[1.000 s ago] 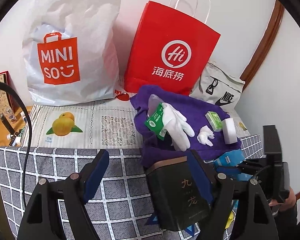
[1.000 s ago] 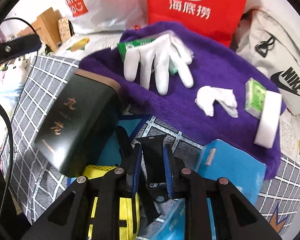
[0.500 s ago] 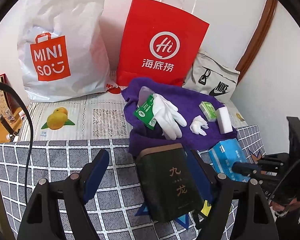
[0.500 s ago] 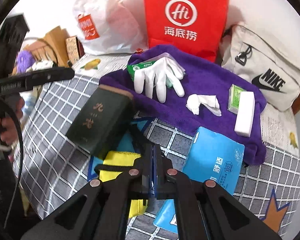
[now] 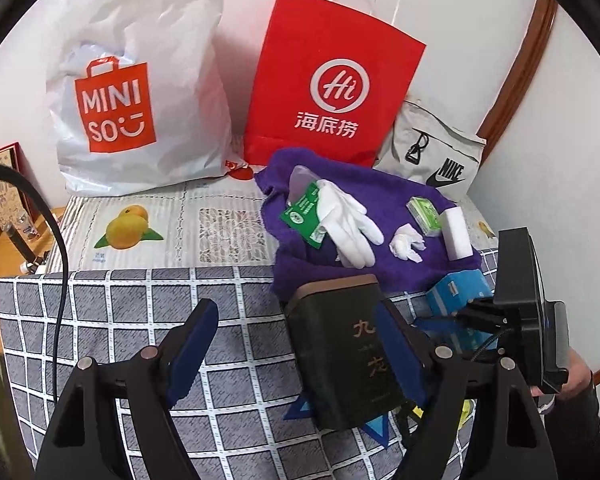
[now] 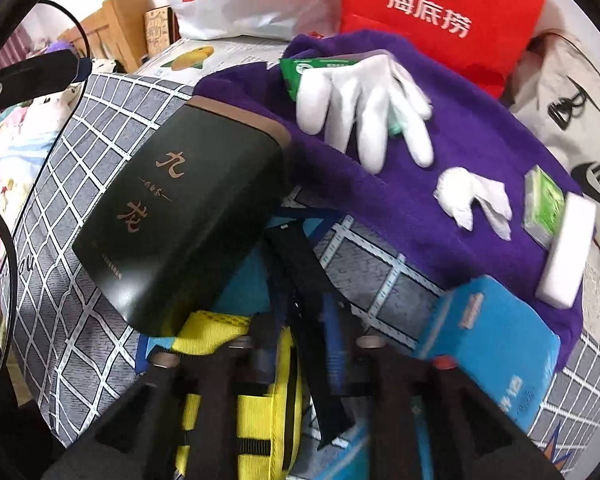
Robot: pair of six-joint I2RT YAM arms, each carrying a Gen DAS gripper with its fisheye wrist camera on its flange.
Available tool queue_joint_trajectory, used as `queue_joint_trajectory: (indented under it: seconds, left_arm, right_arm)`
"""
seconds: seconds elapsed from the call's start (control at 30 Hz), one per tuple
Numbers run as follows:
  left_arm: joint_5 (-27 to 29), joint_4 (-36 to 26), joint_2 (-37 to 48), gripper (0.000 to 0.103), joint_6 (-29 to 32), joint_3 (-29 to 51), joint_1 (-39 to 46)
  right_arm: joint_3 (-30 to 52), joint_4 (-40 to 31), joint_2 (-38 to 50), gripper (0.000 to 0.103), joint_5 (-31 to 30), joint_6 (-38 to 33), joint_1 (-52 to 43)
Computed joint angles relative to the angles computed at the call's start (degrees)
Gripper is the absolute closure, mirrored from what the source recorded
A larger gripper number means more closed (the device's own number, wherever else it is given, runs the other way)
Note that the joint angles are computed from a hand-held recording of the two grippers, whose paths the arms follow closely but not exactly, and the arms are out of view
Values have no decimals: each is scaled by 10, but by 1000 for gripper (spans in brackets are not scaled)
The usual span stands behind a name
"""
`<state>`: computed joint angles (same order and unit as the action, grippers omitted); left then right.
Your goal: Organize soft objects
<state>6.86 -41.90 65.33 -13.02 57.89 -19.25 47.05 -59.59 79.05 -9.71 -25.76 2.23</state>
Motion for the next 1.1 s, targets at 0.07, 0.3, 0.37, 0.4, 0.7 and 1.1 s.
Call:
queue_joint_trajectory:
  seconds: [0.07, 0.3, 0.37, 0.4, 0.7, 1.1]
  left_arm:
    - [7, 0, 1, 24, 6, 0, 8]
    - [12, 3, 8, 24, 12, -2, 16]
    - [11, 2, 8, 24, 12, -2, 16]
    - [11, 2, 8, 24, 12, -3, 16]
    - [3, -7, 5, 24, 5, 2, 9]
    - [-37, -58, -97, 24, -48, -40, -43]
  right_arm:
    - [-8, 10, -10, 55, 4, -2, 7]
    - [-21, 38, 17, 58, 12, -1, 31]
    - [-25, 47, 31, 64, 15, 4, 29]
    - [-26, 51, 29, 74, 15, 0, 22]
    - [28, -13, 11, 98, -22, -22, -69]
    - [91, -262, -198, 98, -66, -56, -99]
